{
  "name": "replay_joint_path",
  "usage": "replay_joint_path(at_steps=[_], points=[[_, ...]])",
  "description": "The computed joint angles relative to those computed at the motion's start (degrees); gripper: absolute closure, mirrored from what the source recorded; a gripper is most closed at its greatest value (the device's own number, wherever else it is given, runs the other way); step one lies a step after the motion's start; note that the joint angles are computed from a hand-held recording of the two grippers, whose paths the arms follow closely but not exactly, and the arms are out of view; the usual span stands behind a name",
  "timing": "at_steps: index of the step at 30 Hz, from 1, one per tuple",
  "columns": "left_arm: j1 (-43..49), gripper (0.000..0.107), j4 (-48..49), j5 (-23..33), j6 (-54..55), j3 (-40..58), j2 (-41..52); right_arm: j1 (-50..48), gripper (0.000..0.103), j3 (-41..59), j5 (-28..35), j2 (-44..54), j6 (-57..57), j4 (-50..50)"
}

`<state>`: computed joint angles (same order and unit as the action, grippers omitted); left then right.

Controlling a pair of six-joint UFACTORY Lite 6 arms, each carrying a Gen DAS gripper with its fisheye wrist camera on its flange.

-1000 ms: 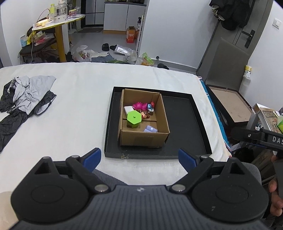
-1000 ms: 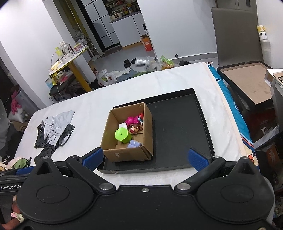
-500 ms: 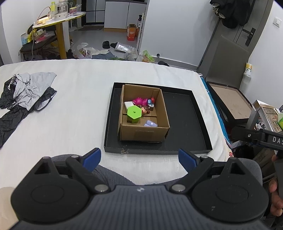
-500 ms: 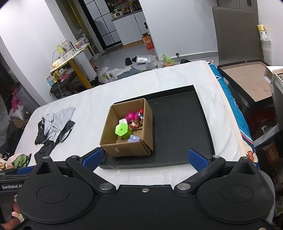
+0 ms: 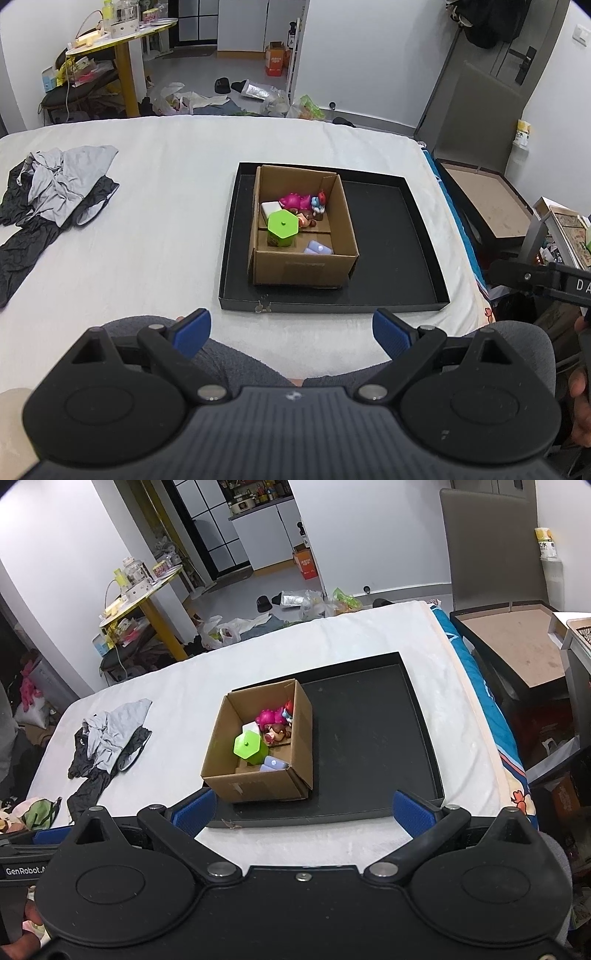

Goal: Organize rigid objects

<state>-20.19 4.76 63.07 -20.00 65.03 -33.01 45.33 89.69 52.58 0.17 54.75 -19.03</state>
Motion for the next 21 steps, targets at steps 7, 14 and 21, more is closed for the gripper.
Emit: replay_joint_path(at_steps=[7, 14, 21], points=[[0.5, 0.013, -0.5, -0.1, 0.7, -0.5, -0.1, -0.1, 0.0, -0.1, -0.1, 0.1, -0.1, -0.1], [1.2, 0.013, -1.0, -0.1, 1.3, -0.6, -0.3, -0.7, 0.0, -0.5, 0.2, 0.1, -1.1, 0.4], [1.4, 0.013, -1.2, 0.0, 1.6, -0.5, -0.2, -0.4, 0.0, -0.1, 0.4, 0.4, -0.7, 0.1]])
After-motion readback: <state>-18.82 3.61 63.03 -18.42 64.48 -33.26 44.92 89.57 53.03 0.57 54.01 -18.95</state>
